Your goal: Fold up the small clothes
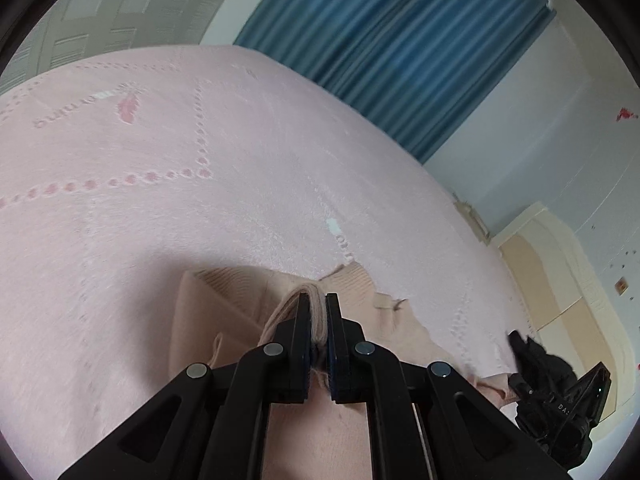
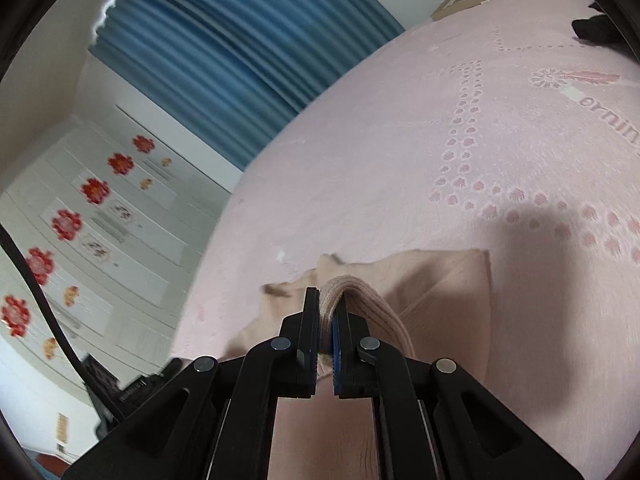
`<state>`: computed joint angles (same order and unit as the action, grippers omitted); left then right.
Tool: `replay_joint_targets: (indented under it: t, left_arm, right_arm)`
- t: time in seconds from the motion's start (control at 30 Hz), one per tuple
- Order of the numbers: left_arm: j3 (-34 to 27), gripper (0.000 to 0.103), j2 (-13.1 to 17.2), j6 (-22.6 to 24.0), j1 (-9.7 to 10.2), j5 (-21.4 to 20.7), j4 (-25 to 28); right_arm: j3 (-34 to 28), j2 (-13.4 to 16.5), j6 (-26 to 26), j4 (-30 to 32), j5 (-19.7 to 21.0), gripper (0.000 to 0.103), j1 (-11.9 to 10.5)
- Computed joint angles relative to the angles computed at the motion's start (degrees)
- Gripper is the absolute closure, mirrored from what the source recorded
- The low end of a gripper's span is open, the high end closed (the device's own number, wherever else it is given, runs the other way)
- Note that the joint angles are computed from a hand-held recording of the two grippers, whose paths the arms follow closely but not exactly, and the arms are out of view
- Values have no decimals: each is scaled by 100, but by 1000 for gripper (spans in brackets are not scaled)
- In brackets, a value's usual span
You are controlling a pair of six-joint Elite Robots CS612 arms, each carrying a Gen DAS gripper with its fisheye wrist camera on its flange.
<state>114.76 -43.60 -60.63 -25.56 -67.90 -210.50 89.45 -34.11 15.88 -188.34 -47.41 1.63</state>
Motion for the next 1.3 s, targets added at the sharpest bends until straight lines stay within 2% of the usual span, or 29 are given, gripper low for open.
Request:
replay_joint_targets:
  t: [0.03,0.1,0.13,0.2,0.27,0.37,0.47,0.53,0.63,0.73,0.83,0.9,0.97,1.03,1.13,1.2,1.3]
  left_arm:
    - [-53,95,19,30,33,-92,70]
    - [-100,71,90,109,90,-313,-53]
    - [-89,67,118,162,88,-367,-162]
    - [-16,58,102,209,6,-172,-175]
    - [71,54,65,252,-90,14,-97]
    - [245,54,30,106,-203,9,-82]
    - [491,54,-41,-20,-390,26,-197]
    - [728,52,-111,-37,-610,259,-360]
    - [1086,50,-181,-155,-1014,577,-475]
    - [1306,50,-263,-318,-1253,482,-277]
    - [1425,50,-313,-511,-1393,483,-42]
    - [1448,50,-308,-773,-1393,377,97]
    - [1422,50,-223,-895,-1287,79,-36]
    - [1362,50,-89,-983,-1172,-121,-285]
    - [1246,50,97,-1063,-1003,-285,-751]
    - [1150,50,161,-1132,-894,-355,-796]
    - [1053,50,239,-1226,-790,-383,-925]
  right_arm:
    - [-58,43,-39,82,-43,97,9]
    - [-172,100,-283,505,-225,90,51]
    - [-173,128,-365,560,-154,87,40]
    - [-172,155,-622,764,57,86,12]
    - [-72,114,-815,792,78,81,-1]
    - [213,11,-957,529,132,75,-30]
    - [587,-172,-1385,570,251,73,-47]
    - [948,-369,-1875,560,113,73,-29]
    - [1555,-613,-2635,186,-217,72,-10]
    - [1986,-793,-3054,218,-414,71,-18]
    - [2267,-886,-3144,251,-642,69,-3]
    - [2367,-931,-3196,289,-825,66,23]
    - [2351,-914,-3136,318,-843,54,24]
    - [2251,-862,-3014,469,-834,50,10]
    - [2088,-740,-2375,448,-793,50,-61]
    - [1955,-660,-2158,572,-533,49,-133]
    - [1794,-553,-1826,582,-369,49,-169]
